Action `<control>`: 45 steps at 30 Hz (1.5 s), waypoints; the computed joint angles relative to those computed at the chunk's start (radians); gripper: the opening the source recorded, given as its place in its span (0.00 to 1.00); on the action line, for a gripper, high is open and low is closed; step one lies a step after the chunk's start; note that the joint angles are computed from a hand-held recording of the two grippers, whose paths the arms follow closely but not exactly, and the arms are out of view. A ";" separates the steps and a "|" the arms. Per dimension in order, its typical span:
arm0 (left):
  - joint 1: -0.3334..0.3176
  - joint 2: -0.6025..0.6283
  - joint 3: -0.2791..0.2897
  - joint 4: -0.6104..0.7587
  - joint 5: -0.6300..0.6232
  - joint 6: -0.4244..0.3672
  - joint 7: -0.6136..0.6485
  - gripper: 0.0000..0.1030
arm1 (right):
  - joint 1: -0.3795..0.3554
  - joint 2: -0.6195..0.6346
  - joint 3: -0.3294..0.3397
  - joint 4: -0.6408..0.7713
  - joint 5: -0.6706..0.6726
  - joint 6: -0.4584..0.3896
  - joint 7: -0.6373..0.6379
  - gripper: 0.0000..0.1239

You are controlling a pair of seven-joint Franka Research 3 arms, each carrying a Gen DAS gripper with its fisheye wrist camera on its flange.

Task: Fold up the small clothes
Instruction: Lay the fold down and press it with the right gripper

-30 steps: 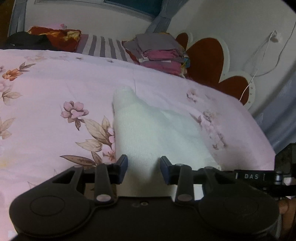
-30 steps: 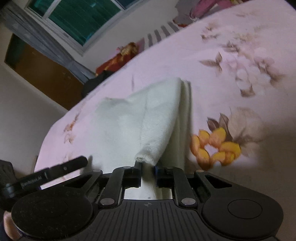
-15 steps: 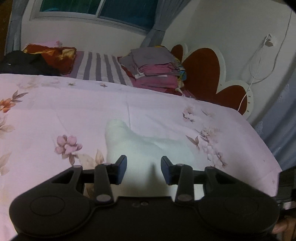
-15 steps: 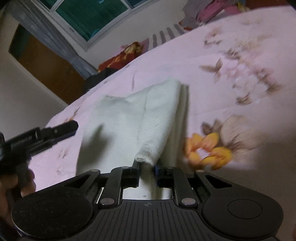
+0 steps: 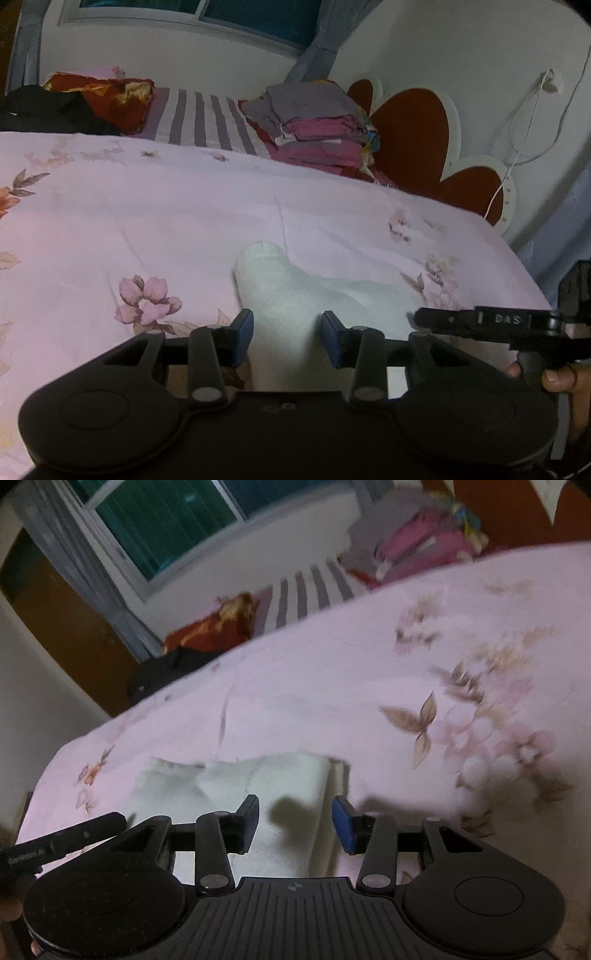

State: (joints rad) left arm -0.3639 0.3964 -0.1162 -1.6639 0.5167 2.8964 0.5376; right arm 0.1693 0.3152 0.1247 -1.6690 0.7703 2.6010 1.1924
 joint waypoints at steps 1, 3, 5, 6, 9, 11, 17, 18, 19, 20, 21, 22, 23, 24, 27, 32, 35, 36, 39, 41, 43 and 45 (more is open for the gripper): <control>0.006 0.005 -0.008 0.001 -0.009 0.002 0.010 0.37 | -0.002 0.011 0.002 0.008 0.003 -0.005 -0.005 0.29; 0.008 0.008 -0.005 -0.013 -0.010 0.040 0.008 0.37 | -0.016 0.020 0.016 0.012 0.040 -0.010 -0.056 0.04; -0.022 0.000 0.044 -0.046 0.035 0.133 -0.048 0.37 | -0.041 -0.022 0.054 -0.045 0.162 0.070 -0.204 0.04; -0.037 0.003 0.070 -0.057 0.054 0.174 -0.070 0.37 | -0.034 -0.046 0.051 -0.073 0.250 0.104 -0.299 0.04; 0.001 0.046 0.010 -0.018 0.010 0.075 0.006 0.46 | -0.001 -0.038 0.027 -0.094 0.200 0.153 -0.316 0.04; 0.041 0.066 -0.039 -0.015 -0.066 0.072 0.041 0.56 | 0.033 0.002 -0.014 -0.074 0.048 0.124 -0.167 0.04; -0.087 0.002 0.132 -0.027 0.120 0.127 -0.084 0.50 | 0.017 -0.055 0.017 -0.122 0.059 0.214 -0.188 0.04; -0.091 0.007 0.145 -0.016 0.151 0.149 -0.098 0.49 | 0.012 -0.060 0.027 -0.121 0.082 0.227 -0.209 0.04; -0.068 0.019 0.122 0.002 0.152 0.161 -0.070 0.47 | 0.001 -0.055 0.038 -0.107 0.113 0.218 -0.240 0.04; -0.023 0.039 0.065 0.027 0.110 0.149 -0.003 0.43 | -0.003 -0.053 0.045 -0.093 0.127 0.195 -0.263 0.04; 0.028 0.064 -0.003 0.054 0.059 0.137 0.072 0.42 | 0.004 -0.046 0.041 -0.079 0.113 0.180 -0.265 0.04; 0.083 0.093 -0.079 0.078 0.001 0.122 0.164 0.41 | 0.007 -0.039 0.041 -0.066 0.106 0.155 -0.277 0.04; 0.123 0.128 -0.145 0.110 -0.083 0.079 0.274 0.41 | 0.008 -0.030 0.036 -0.052 0.090 0.117 -0.274 0.04; 0.133 0.166 -0.175 0.159 -0.128 0.009 0.333 0.41 | 0.026 -0.012 0.017 -0.033 0.026 0.083 -0.233 0.04; 0.086 0.204 -0.121 0.210 -0.110 -0.030 0.310 0.52 | 0.089 0.037 -0.049 -0.016 -0.210 0.112 -0.052 0.03; 0.019 0.104 -0.027 0.089 -0.114 0.036 0.252 0.48 | 0.102 0.020 -0.061 -0.013 -0.340 0.095 0.054 0.03; -0.047 -0.023 0.071 -0.084 -0.017 0.142 0.136 0.44 | 0.040 -0.038 -0.001 -0.073 -0.230 0.095 -0.046 0.03; -0.075 -0.060 0.107 -0.128 0.024 0.149 0.083 0.43 | 0.027 -0.065 0.016 -0.103 -0.183 0.098 -0.098 0.03; -0.127 -0.129 0.175 -0.210 0.148 0.153 -0.089 0.43 | 0.023 -0.138 0.032 -0.171 -0.072 0.087 -0.207 0.03; -0.042 -0.138 0.082 -0.248 0.074 0.195 -0.049 0.43 | 0.032 -0.176 0.034 -0.208 0.012 0.068 -0.288 0.03; 0.048 -0.118 -0.036 -0.243 -0.020 0.190 0.063 0.43 | 0.056 -0.193 0.024 -0.227 0.033 0.050 -0.311 0.03; 0.081 -0.083 -0.105 -0.189 -0.095 0.083 0.153 0.47 | 0.076 -0.195 0.012 -0.246 -0.013 0.043 -0.289 0.03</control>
State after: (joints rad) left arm -0.2826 0.3131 -0.2215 -1.8529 0.4214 2.9796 0.6910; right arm 0.2448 0.1202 0.1368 -1.9146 0.7571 2.6442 0.9031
